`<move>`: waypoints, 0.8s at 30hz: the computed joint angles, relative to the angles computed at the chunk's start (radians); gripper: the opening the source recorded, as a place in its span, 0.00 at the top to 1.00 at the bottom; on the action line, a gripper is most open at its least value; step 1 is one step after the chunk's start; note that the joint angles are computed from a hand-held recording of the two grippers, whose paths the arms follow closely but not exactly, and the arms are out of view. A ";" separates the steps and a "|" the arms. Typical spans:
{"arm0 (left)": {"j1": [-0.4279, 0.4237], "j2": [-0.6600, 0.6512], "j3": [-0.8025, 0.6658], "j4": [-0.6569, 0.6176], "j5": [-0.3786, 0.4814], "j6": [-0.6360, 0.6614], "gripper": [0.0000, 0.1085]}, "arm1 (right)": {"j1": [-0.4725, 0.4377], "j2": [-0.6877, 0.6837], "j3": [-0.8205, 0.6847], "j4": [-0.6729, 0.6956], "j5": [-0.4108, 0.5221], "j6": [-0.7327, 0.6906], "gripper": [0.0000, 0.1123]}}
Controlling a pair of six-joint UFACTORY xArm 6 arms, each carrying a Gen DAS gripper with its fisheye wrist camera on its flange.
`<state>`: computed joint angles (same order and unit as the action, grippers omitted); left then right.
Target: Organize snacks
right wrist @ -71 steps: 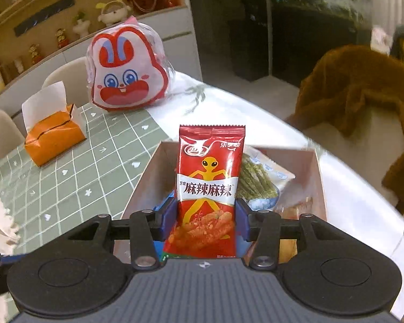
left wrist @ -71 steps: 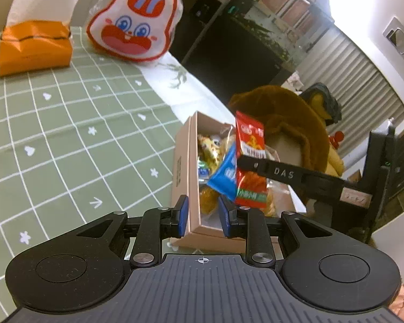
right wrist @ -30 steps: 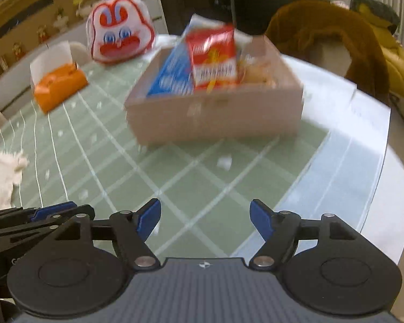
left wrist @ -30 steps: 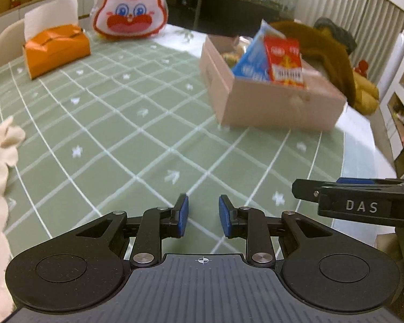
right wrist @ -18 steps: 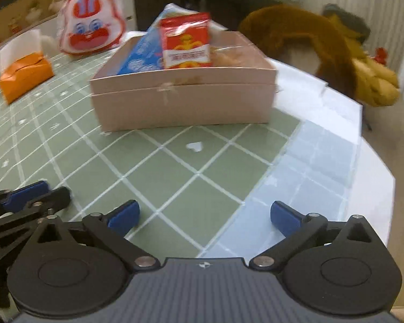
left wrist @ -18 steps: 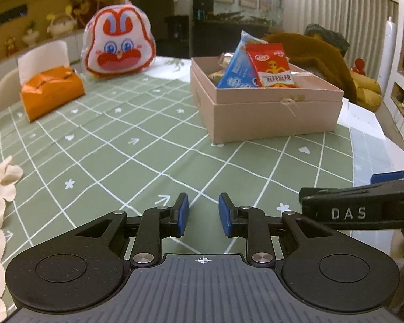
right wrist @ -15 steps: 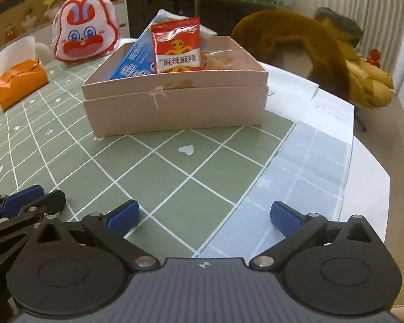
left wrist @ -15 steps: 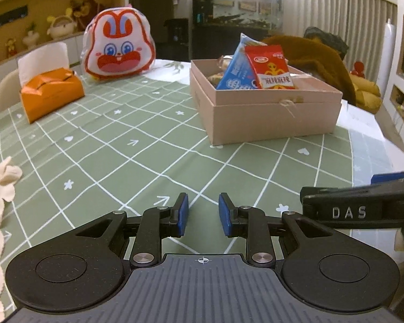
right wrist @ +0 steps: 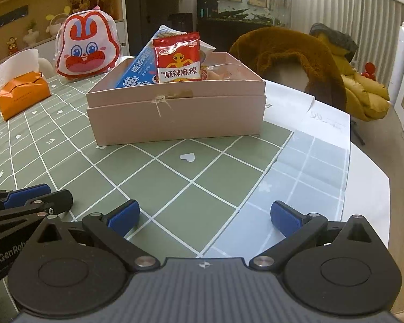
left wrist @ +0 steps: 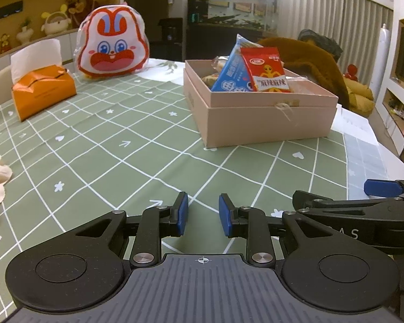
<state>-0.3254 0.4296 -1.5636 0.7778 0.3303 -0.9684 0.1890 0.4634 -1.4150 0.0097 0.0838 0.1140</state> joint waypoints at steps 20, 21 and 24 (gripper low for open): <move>0.003 -0.004 0.009 -0.004 -0.014 -0.006 0.73 | -0.001 -0.002 0.004 -0.012 -0.001 0.013 0.08; 0.003 -0.005 0.010 -0.004 -0.014 -0.005 0.73 | -0.001 -0.002 0.003 -0.013 -0.001 0.014 0.08; 0.003 -0.004 0.010 -0.005 -0.014 -0.004 0.73 | -0.001 -0.003 0.004 -0.015 -0.001 0.016 0.08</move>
<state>-0.3220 0.4252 -1.5537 0.7728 0.3163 -0.9726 0.1883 0.4608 -1.4111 -0.0050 0.0823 0.1299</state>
